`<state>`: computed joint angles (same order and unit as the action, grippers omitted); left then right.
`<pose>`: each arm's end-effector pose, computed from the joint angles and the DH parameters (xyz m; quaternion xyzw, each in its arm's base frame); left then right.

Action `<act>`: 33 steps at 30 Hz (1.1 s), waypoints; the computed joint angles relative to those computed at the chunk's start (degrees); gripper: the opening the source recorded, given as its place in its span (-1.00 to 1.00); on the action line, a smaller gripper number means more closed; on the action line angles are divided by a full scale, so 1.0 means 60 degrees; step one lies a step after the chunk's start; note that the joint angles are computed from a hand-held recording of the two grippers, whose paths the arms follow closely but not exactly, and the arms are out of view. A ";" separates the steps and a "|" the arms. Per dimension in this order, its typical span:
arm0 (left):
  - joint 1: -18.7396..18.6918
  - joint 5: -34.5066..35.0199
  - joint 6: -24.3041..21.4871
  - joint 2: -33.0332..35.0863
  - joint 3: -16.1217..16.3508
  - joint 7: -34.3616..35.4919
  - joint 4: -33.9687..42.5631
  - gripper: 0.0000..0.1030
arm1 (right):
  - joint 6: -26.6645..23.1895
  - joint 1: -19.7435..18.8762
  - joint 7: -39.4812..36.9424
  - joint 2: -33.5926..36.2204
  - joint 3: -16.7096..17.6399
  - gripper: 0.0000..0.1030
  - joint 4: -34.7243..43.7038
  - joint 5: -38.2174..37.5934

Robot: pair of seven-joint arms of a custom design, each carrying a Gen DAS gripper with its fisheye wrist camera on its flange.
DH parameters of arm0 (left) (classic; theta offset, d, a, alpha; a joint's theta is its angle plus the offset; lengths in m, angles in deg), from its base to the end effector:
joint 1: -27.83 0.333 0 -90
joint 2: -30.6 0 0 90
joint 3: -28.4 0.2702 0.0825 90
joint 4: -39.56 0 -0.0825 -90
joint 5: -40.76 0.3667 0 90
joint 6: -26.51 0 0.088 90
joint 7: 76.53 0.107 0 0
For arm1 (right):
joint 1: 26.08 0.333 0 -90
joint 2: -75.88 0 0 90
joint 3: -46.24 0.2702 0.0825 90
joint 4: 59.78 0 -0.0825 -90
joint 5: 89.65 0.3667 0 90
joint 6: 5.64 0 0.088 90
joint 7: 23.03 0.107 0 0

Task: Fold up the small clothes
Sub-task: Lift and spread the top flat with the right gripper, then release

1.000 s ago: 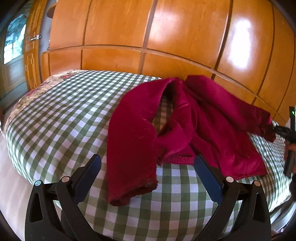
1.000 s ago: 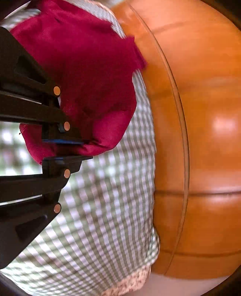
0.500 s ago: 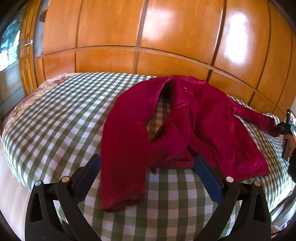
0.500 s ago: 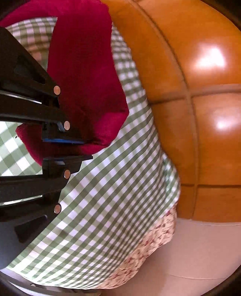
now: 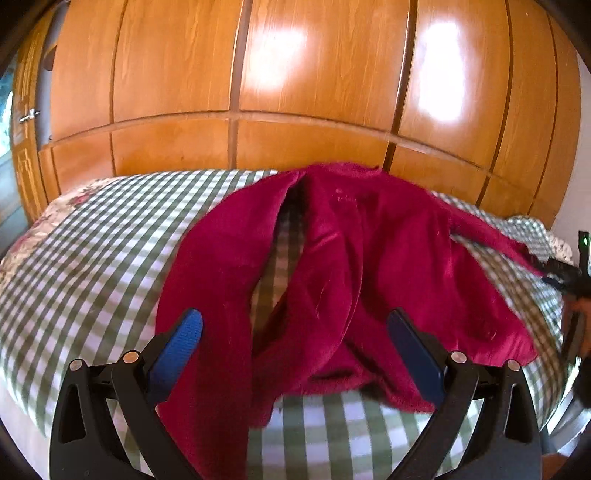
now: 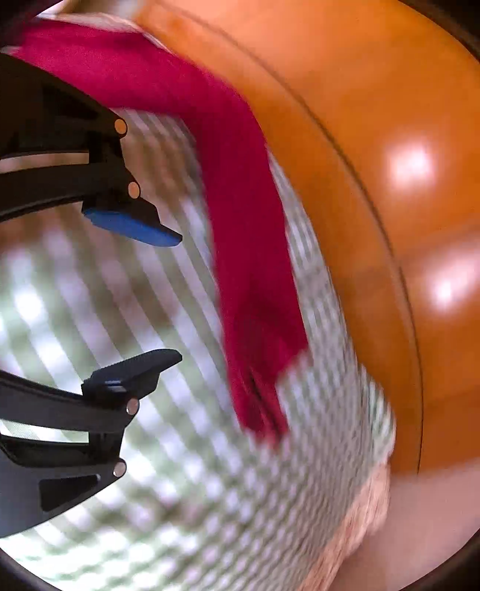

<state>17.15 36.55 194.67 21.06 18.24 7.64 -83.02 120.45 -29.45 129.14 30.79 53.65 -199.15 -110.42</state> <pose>0.5091 -0.1943 0.5550 -0.5578 0.6897 -0.3980 0.2340 0.3706 0.0237 0.5933 -0.3126 0.8873 -0.2661 0.2100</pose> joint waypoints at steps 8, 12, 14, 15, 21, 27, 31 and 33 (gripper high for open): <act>-0.0324 -0.1655 -0.0947 0.0616 0.0252 0.1874 0.0845 0.61 | 0.1716 0.2626 -0.2407 0.1499 -0.0727 -0.01 0.0550 0.3082; -0.0142 -0.1955 -0.1655 0.0787 0.0171 0.2007 0.1000 0.61 | 0.1692 0.2955 -0.2395 0.2184 -0.0481 -0.49 0.0885 0.4060; -0.0077 -0.2067 -0.1966 0.0829 0.0143 0.2002 0.1002 0.61 | 0.2053 0.3278 -0.2513 0.2341 -0.0661 -0.80 0.0871 0.4832; -0.0058 -0.2188 -0.1975 0.0787 0.0139 0.2071 0.0930 0.46 | 0.2185 0.3290 -0.2515 0.2332 -0.0651 -0.81 0.0854 0.4975; -0.0056 -0.3909 -0.2729 0.0480 0.0437 0.2930 0.0959 -0.84 | 0.2835 0.2686 -0.2178 0.1198 -0.0337 -0.85 0.0746 0.4482; -0.0126 -0.5619 -0.3259 -0.0289 0.0687 0.3933 0.0350 -0.92 | 0.1646 0.2178 -0.1682 -0.0134 -0.0120 -0.86 0.0668 0.3832; -0.0042 -0.5162 -0.3407 -0.0543 0.0572 0.3783 -0.0131 -0.92 | 0.0288 0.2197 -0.1184 -0.0862 -0.0183 -0.86 -0.0187 0.4044; 0.0020 -0.4722 -0.3373 -0.0565 0.0527 0.3446 -0.0299 -0.92 | -0.0111 0.2240 -0.1041 -0.1044 -0.0302 -0.85 -0.0579 0.4216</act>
